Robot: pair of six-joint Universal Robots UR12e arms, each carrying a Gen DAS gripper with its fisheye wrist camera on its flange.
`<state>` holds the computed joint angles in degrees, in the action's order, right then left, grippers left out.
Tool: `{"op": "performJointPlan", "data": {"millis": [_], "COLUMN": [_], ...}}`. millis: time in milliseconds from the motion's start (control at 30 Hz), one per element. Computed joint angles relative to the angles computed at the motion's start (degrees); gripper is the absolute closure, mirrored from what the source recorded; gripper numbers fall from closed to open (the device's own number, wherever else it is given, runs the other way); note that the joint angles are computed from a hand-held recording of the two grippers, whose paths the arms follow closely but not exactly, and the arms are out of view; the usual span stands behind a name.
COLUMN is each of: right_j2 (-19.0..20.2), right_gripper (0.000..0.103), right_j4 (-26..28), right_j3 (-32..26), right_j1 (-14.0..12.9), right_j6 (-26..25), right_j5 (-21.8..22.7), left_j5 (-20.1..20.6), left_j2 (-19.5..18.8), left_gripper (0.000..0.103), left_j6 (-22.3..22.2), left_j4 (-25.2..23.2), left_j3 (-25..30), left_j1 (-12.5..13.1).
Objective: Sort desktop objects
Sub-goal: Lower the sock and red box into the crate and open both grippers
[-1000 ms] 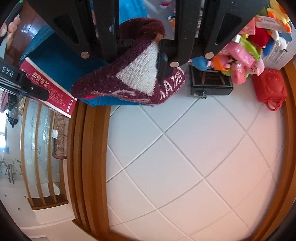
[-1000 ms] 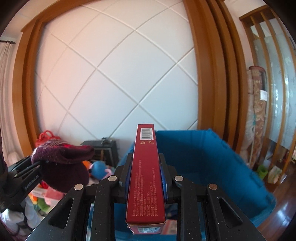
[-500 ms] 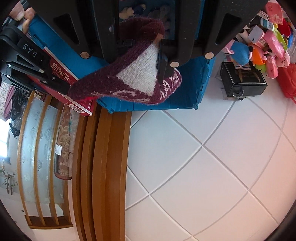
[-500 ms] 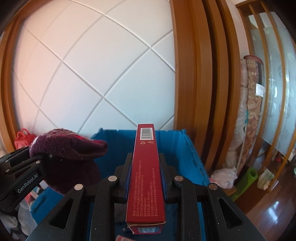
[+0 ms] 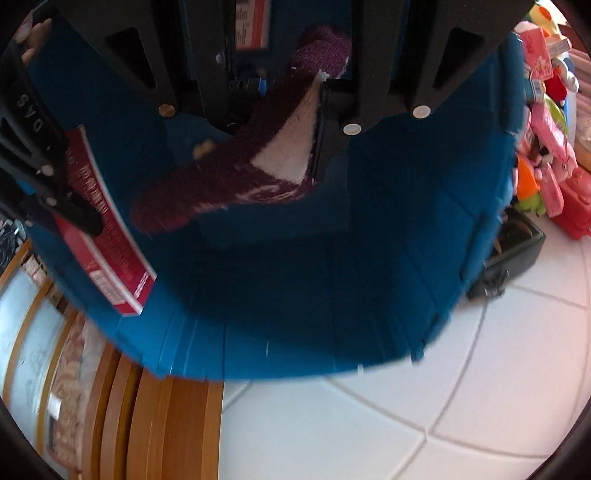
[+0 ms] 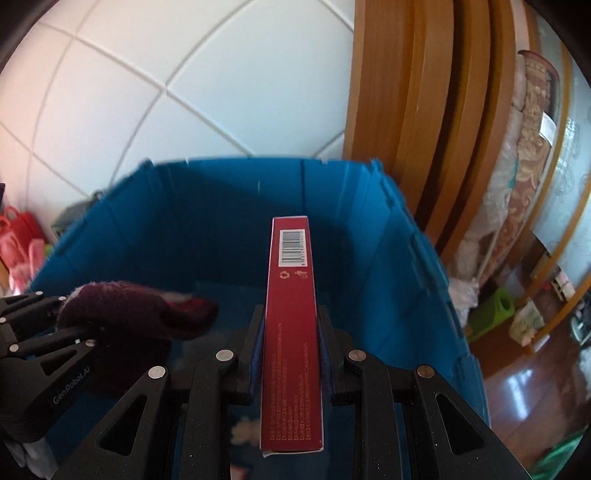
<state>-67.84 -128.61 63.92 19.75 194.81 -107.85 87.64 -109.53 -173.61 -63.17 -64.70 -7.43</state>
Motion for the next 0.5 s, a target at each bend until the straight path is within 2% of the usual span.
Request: {"op": "performJointPlan", "data": {"millis": [133,267,333,367,400,433,467,500], "right_j2": [0.58,0.94,1.06,1.15,1.3,1.43,1.64,1.69], "right_gripper": [0.078,0.078,0.073,0.064,0.048,0.039,0.025,0.022], "right_j4": [7.04,11.51,12.63,13.26,14.11,14.89,15.78,16.1], "right_j3": [-1.13,-1.73,-1.92,-2.09,-2.34,-2.55,-2.9,-2.98], "right_j1": [-0.6,-1.22,-1.19,-1.13,-1.07,-1.06,-0.97,-0.89], "right_j6": [2.47,3.62,3.54,3.49,3.37,3.29,3.23,3.07], "right_j5": [2.48,3.96,4.04,3.93,3.9,4.0,3.96,3.86], "left_j5": [-2.21,-2.76,-2.41,-1.83,-1.09,-0.42,-0.08,0.03], "left_j2": [-1.88,-2.46,-2.49,-2.56,-2.66,-2.79,-2.93,-3.13], "left_gripper": [0.085,0.085,0.085,0.085,0.084,0.084,0.084,0.084], "left_j6": [0.78,1.58,1.44,1.24,1.05,0.78,0.51,0.26], "left_j4": [-11.39,-15.61,-16.25,-16.41,-16.8,-17.34,-17.87,-18.53], "left_j3": [3.13,3.9,3.86,3.91,4.03,4.18,4.36,4.7], "left_j1": [0.22,0.08,0.01,-0.09,-0.21,-0.3,-0.34,-0.39]}}
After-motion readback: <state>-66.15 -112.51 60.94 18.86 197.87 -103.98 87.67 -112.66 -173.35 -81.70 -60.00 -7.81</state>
